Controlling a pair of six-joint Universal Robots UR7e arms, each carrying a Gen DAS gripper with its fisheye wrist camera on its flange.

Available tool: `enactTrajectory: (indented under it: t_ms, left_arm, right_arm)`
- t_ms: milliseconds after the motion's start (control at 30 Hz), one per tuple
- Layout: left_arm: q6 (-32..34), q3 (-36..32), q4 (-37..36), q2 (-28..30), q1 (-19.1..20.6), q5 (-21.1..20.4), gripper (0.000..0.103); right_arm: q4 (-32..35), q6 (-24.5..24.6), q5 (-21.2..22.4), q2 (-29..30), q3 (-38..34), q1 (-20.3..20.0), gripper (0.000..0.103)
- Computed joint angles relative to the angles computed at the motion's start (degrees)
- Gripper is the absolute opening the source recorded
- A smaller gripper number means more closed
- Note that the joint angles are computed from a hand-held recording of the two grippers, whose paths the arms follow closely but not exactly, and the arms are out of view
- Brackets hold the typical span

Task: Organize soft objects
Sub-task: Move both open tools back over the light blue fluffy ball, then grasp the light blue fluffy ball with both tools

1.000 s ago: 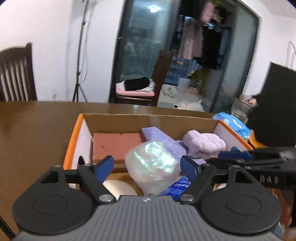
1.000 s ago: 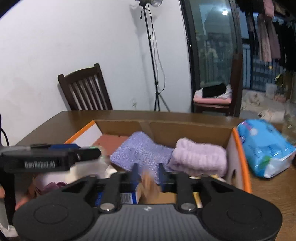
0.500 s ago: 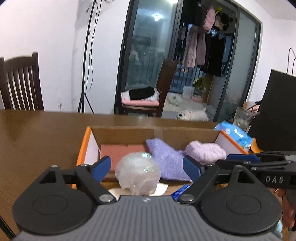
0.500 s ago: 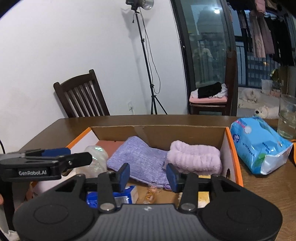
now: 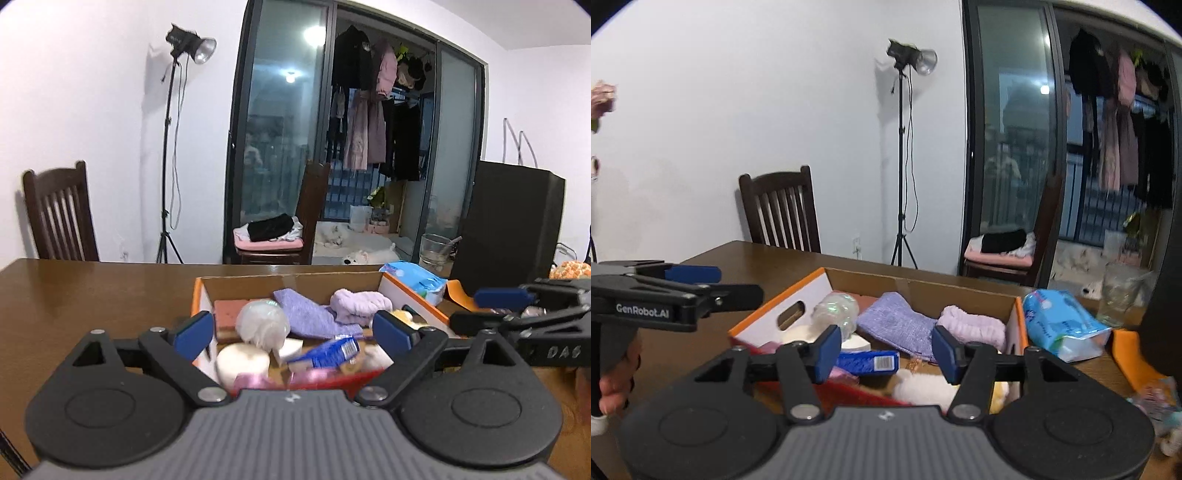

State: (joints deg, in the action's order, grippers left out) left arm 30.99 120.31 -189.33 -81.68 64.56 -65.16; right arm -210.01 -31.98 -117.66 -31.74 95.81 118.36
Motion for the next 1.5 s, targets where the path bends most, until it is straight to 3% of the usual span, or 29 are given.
enactTrajectory:
  t_ms: [367,600,733,833,1000,1233,1500]
  left_arm:
    - [-1.94,18.78,-4.10,-15.79,-4.66,4.24,0.097]
    - [-5.48,27.62,0.44,-26.94,-7.68,7.76,0.097]
    - [-5.97,29.98,3.42,-32.61,-9.98,9.70,0.097]
    - [-5.80,30.28,3.43,-35.11,-11.62,9.78,0.099]
    - [-5.53,29.73,1.72,-34.38,-10.92,8.41,0.099]
    - [-6.48,28.73,2.40,-31.70,-8.03,7.21,0.099]
    - [-7.70,24.73,0.79,-20.25,-3.21,2.95,0.099]
  right_arm:
    - [-13.04,4.66,-3.71,-2.72,16.17,5.05,0.058]
    - [-20.91,10.47,-9.21,-0.46,23.13,8.07,0.058]
    - [-23.66,13.29,-11.56,-0.27,26.20,9.90,0.059]
    - [-26.08,12.67,-14.14,-0.64,27.11,11.50,0.059]
    - [-28.79,11.27,-15.24,-0.72,27.27,12.46,0.064]
    - [-27.48,12.99,-13.82,0.33,26.50,10.28,0.064]
    - [-25.19,13.07,-10.70,1.00,24.92,4.76,0.064]
